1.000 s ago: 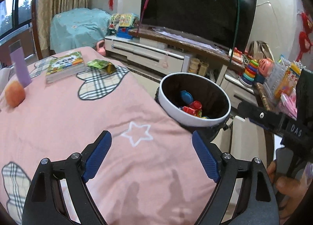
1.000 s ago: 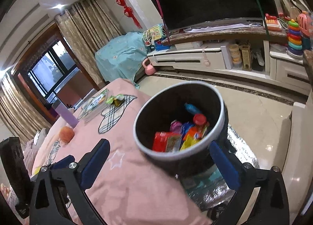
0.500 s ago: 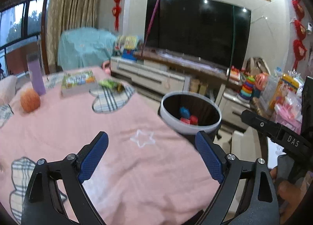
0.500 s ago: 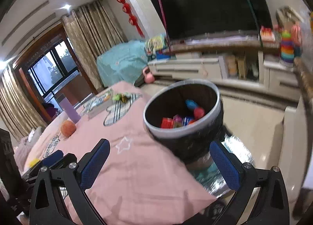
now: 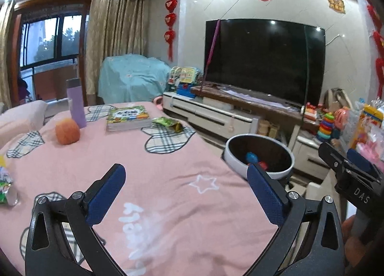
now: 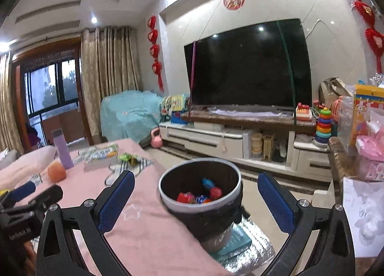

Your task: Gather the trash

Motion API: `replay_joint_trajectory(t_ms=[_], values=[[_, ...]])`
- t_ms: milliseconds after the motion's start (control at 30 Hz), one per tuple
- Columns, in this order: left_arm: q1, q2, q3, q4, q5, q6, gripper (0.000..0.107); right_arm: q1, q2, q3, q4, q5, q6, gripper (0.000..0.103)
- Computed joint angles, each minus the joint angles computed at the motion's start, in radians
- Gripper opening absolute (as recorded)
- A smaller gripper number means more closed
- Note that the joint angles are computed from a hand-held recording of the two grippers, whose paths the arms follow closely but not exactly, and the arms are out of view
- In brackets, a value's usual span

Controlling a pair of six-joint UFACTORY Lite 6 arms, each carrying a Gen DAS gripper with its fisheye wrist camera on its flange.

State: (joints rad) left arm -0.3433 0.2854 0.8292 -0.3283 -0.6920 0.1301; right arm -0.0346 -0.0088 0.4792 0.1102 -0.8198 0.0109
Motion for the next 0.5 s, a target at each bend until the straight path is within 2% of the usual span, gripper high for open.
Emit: replay_joint_trajectory(t_ms=[267,500], values=[[-0.017,0.011,-0.048,-0.088,-0.064,0.058,0.103,0.067,0.012,-0.037,0.071,-0.04,-0.054,0.103],[-0.037,0.001,-0.059,-0.125,-0.068,0.089,0.103,0.081,-0.011,-0.06,0.076,-0.034,-0.06,0.103]])
